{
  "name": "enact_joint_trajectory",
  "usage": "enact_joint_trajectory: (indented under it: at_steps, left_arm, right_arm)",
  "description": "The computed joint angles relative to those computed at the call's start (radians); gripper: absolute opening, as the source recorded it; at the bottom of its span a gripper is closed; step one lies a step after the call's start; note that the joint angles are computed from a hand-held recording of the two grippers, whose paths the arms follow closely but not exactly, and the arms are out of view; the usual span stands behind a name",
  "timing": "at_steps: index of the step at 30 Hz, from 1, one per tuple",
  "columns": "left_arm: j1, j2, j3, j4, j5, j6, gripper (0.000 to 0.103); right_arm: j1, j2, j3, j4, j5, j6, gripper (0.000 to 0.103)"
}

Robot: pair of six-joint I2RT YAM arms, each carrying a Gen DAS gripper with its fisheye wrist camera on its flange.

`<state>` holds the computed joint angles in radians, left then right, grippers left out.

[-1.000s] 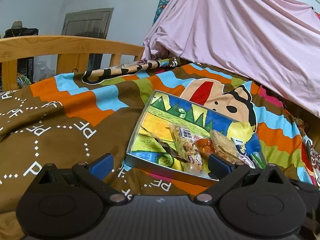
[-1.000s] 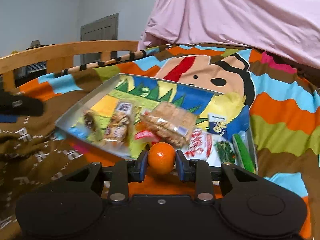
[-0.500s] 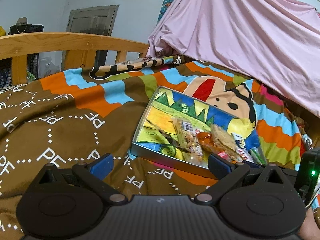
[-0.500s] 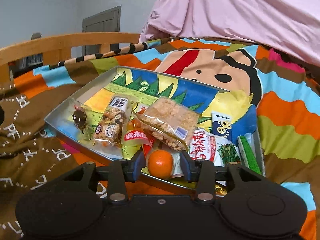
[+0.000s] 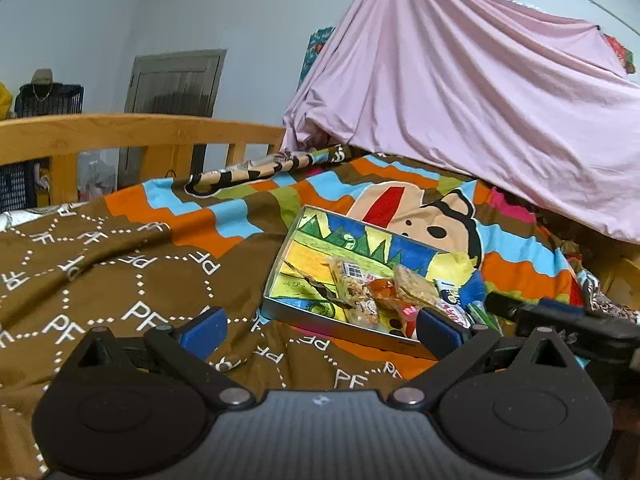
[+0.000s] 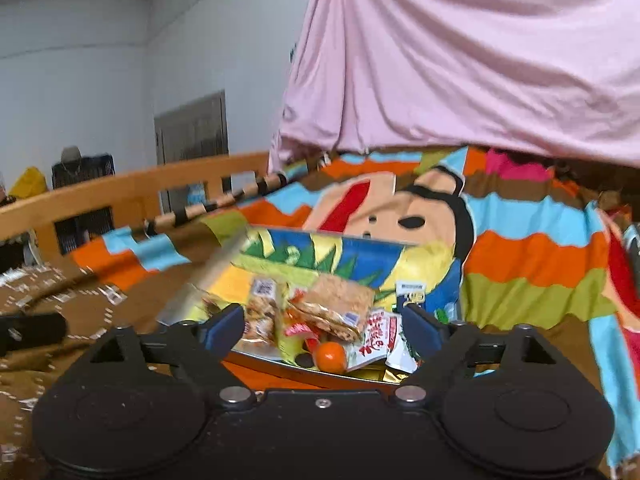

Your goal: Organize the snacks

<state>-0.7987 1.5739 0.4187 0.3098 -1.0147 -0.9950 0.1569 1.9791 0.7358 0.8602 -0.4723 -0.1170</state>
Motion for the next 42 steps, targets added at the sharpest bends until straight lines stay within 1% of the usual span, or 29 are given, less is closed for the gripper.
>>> enact_joint_trajectory:
  at_steps: [2, 5, 8, 12, 17, 20, 25, 32, 35, 42]
  left_arm:
    - [-0.049, -0.021, 0.000, -0.065, -0.043, -0.046, 0.103]
    - [-0.119, -0.057, 0.003, -0.186, -0.095, -0.144, 0.103]
    - [-0.183, -0.075, 0.021, -0.334, -0.135, -0.262, 0.103]
    - [-0.264, -0.068, 0.055, -0.538, -0.175, -0.446, 0.103]
    - [-0.364, -0.001, 0.116, -0.799, -0.197, -0.702, 0.103]
    - [-0.405, 0.033, 0.141, -0.896, -0.189, -0.814, 0.103]
    - [-0.449, 0.078, 0.162, -0.974, -0.171, -0.906, 0.103]
    - [-0.493, 0.126, 0.177, -1.019, -0.156, -0.966, 0.103]
    - [-0.497, 0.134, 0.169, -1.004, -0.151, -0.969, 0.103]
    - [-0.499, 0.143, 0.145, -0.943, -0.141, -0.927, 0.103]
  right_arm:
    - [-0.018, -0.068, -0.079, 0.036, -0.023, 0.011, 0.096]
    - [-0.050, -0.170, -0.197, 0.081, -0.051, 0.019, 0.098]
    - [-0.084, -0.251, -0.292, 0.107, -0.074, 0.022, 0.101]
    - [-0.120, -0.345, -0.386, 0.107, -0.098, 0.024, 0.102]
    - [-0.143, -0.447, -0.476, 0.067, -0.108, -0.001, 0.102]
    - [-0.156, -0.491, -0.520, 0.052, -0.111, -0.017, 0.102]
    - [-0.173, -0.537, -0.561, 0.012, -0.108, -0.045, 0.102]
    - [-0.190, -0.572, -0.589, -0.036, -0.109, -0.059, 0.102]
    - [-0.184, -0.578, -0.598, -0.045, -0.095, -0.064, 0.102]
    - [-0.163, -0.561, -0.606, -0.033, -0.066, -0.070, 0.102]
